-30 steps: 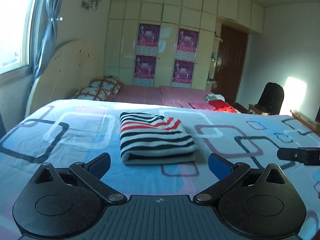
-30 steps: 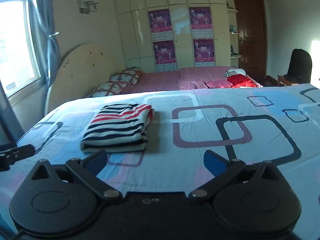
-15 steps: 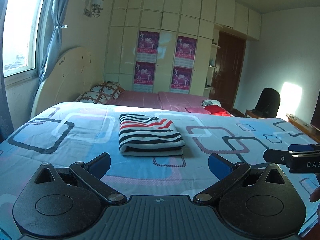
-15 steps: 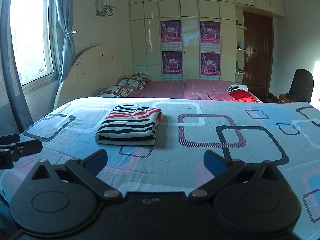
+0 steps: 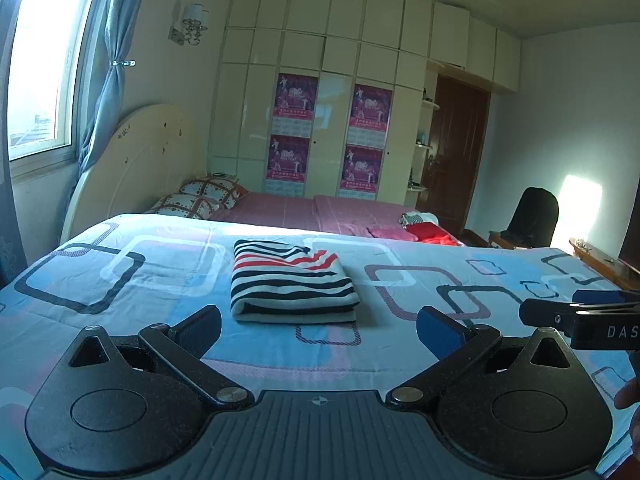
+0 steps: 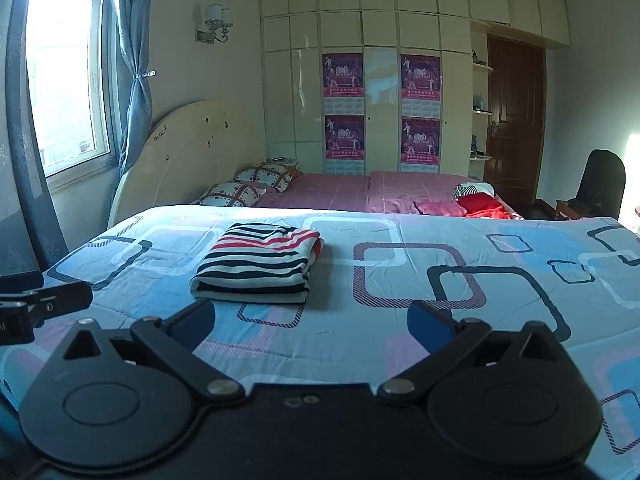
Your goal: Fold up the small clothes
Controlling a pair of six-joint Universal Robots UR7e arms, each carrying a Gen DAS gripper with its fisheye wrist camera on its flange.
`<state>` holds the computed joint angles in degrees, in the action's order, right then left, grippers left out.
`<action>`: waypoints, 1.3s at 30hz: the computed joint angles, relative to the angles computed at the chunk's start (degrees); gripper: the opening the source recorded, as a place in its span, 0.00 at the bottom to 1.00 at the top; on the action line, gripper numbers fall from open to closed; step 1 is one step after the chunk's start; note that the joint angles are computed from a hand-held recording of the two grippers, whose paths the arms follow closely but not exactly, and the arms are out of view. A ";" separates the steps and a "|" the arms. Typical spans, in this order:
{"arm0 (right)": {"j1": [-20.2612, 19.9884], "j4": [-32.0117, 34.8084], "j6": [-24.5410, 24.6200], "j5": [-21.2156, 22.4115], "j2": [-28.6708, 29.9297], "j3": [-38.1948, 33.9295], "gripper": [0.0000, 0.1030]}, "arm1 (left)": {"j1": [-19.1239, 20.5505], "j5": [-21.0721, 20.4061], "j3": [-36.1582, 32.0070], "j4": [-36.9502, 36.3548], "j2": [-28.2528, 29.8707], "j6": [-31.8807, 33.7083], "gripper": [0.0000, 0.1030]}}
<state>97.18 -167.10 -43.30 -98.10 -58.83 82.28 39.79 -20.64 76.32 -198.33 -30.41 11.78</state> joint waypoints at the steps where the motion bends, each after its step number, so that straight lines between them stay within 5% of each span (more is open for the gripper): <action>1: 0.01 0.03 -0.05 0.10 -0.04 0.12 1.00 | -0.09 0.12 0.10 -0.03 -0.03 -0.13 1.00; 39: 0.66 -1.12 -0.04 -0.66 1.61 -0.71 1.00 | 1.05 -1.07 -1.27 0.61 -0.21 1.51 1.00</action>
<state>97.84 -168.22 -43.35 -98.76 -57.22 81.57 40.84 -21.71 75.05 -197.73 -30.63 13.29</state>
